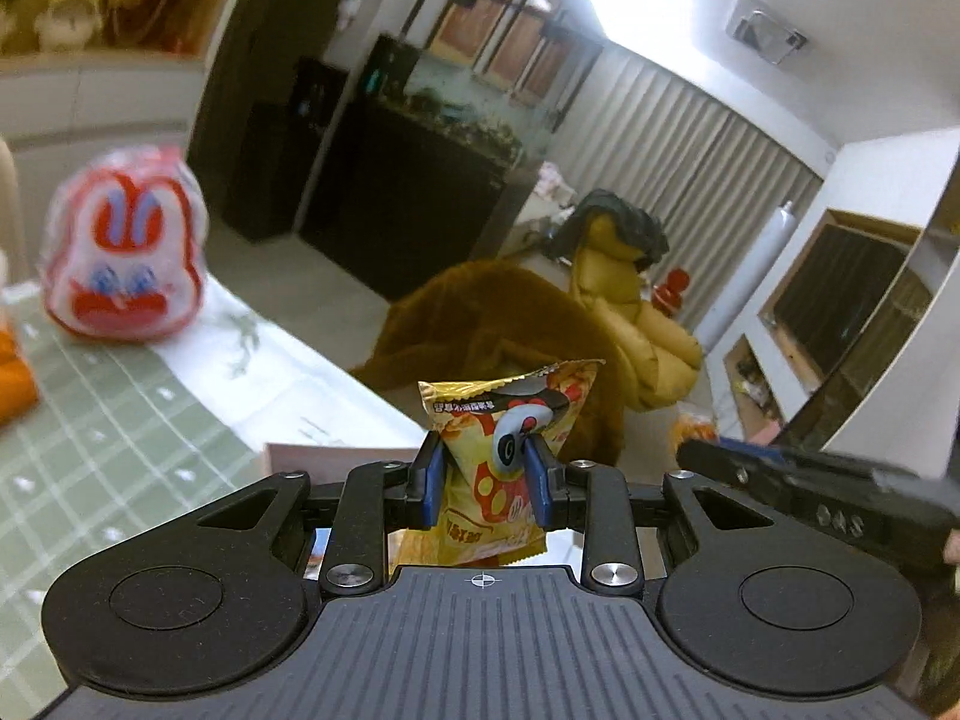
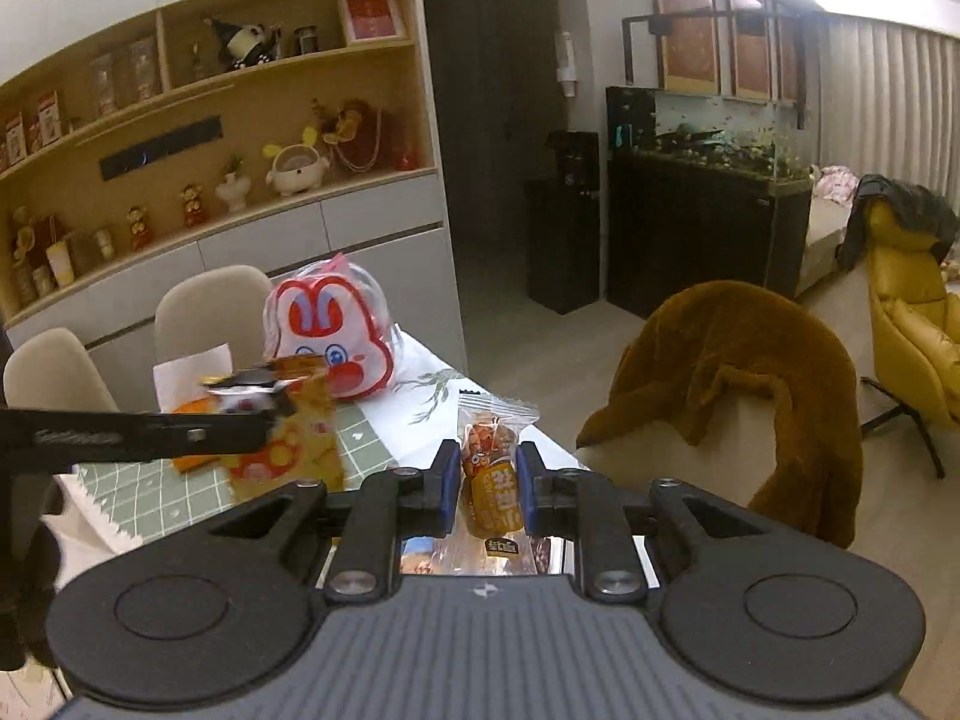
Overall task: Organize snacks
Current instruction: 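Drop the panda chip bag into the pink box while the right gripper drops the candy there, then move the left gripper to the yellow rice-cracker packet while the right grasps the long cookie-stick packet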
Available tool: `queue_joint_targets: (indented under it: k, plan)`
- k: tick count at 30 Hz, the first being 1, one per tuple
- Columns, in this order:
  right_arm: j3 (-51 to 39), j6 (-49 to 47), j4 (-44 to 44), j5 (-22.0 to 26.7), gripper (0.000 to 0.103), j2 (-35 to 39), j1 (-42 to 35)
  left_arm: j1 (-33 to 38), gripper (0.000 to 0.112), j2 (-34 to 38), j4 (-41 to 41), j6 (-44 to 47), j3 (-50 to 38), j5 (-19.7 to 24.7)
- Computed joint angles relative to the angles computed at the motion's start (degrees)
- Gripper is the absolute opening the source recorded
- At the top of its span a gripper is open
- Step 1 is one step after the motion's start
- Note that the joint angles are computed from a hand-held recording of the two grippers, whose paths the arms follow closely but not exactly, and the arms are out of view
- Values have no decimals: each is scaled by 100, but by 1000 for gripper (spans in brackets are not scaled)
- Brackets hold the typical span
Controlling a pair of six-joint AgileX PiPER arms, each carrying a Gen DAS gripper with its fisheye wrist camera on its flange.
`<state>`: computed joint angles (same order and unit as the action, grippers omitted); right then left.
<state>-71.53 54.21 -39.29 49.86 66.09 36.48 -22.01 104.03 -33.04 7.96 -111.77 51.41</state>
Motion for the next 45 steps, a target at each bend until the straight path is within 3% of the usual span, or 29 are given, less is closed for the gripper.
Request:
queue_joint_targets:
  k: [4, 6, 8, 10, 15, 16, 17, 18, 21, 24, 27, 30, 32, 36, 39, 42, 45]
  plan:
    - [210, -523, 680, -685, 20, 303, -814, -73, 33, 1426, -188, -402, -941, 451]
    - [228, -814, 1034, -895, 20, 556, -1124, -182, 33, 1709, 195, -723, -814, 223]
    - [303, -1088, 1387, -1121, 20, 722, -1352, -162, 33, 1416, 136, -609, 25, -416]
    - [269, -1488, 1838, -1358, 20, 967, -1608, -60, 33, 1143, -30, -484, 560, -718]
    - [-445, -2604, 3375, -1743, 21, 2048, -2149, -107, 33, 426, 737, -855, 1574, -979]
    - [-635, -2922, 3755, -1798, 23, 2302, -2273, -59, 33, 294, 750, -843, 1818, -1002]
    - [-930, -3010, 3906, -1704, 34, 2599, -2343, -84, 33, 127, 789, -925, 2140, -1041]
    - [-1202, -2882, 3828, -1612, 42, 2873, -2374, -72, 33, 17, 742, -923, 2306, -980]
    - [-1426, -2165, 3089, -1485, 43, 3177, -2245, -140, 33, -230, 497, -725, 2902, -1021]
    - [-834, -2140, 3116, -1734, 44, 2830, -2205, -259, 33, -249, 329, -674, 3222, -950]
    - [183, -1559, 2334, -1861, 50, 2132, -1875, -476, 33, -363, 462, -921, 3514, -913]
    - [1126, -434, 949, -1543, 58, 1427, -1280, -656, 33, -412, 344, -934, 3610, -941]
    - [1582, 51, 492, -1244, 58, 1086, -916, -786, 33, -410, 436, -1061, 3509, -915]
    - [2404, 646, 504, -1009, 58, 480, -513, -1163, 33, -278, 1114, -1566, 3134, -744]
    - [2987, 1203, 682, -1153, 58, 60, -485, -1416, 33, -96, 1718, -1940, 2888, -621]
    - [3361, 1354, 914, -1314, 58, -128, -523, -1660, 33, 31, 2329, -2391, 2702, -437]
    - [3554, 1943, 510, -1117, 58, -147, -138, -1809, 38, 97, 2602, -2551, 2700, -404]
